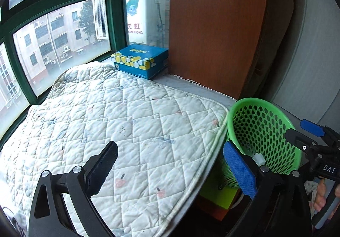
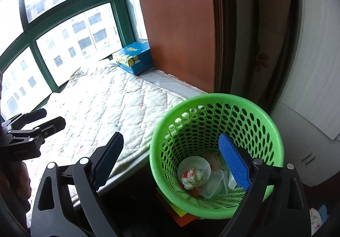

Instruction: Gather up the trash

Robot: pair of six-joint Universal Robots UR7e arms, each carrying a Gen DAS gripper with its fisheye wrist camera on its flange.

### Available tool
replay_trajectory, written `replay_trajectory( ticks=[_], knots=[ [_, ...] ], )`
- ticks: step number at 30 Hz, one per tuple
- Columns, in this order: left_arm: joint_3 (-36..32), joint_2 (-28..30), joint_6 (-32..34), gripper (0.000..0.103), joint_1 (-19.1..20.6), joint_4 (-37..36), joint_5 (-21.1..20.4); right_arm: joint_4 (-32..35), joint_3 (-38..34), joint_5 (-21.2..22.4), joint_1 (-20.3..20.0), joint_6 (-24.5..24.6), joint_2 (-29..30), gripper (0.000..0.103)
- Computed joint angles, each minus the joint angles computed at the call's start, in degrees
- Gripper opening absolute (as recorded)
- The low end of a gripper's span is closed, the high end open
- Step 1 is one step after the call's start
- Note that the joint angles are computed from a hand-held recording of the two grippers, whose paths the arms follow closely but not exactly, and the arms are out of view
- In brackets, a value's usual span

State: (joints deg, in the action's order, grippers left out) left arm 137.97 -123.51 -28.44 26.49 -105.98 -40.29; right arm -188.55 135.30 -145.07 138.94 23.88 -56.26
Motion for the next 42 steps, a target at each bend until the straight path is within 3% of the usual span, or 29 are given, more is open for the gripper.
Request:
replay_trajectory(
  ticks=[14,42],
  knots=[
    [-3.90,-11.63,-13.60,0.096,-3.01,22.90,8.21,0.01,-6.45,2.03,2.51,-2.15,6.36,0.095],
    [-6.86,-16.21,-22.64,0.096,-4.87,35.37,9.43,0.46,-9.04,3.51,3.59,-3.88,8.98,0.097]
  ],
)
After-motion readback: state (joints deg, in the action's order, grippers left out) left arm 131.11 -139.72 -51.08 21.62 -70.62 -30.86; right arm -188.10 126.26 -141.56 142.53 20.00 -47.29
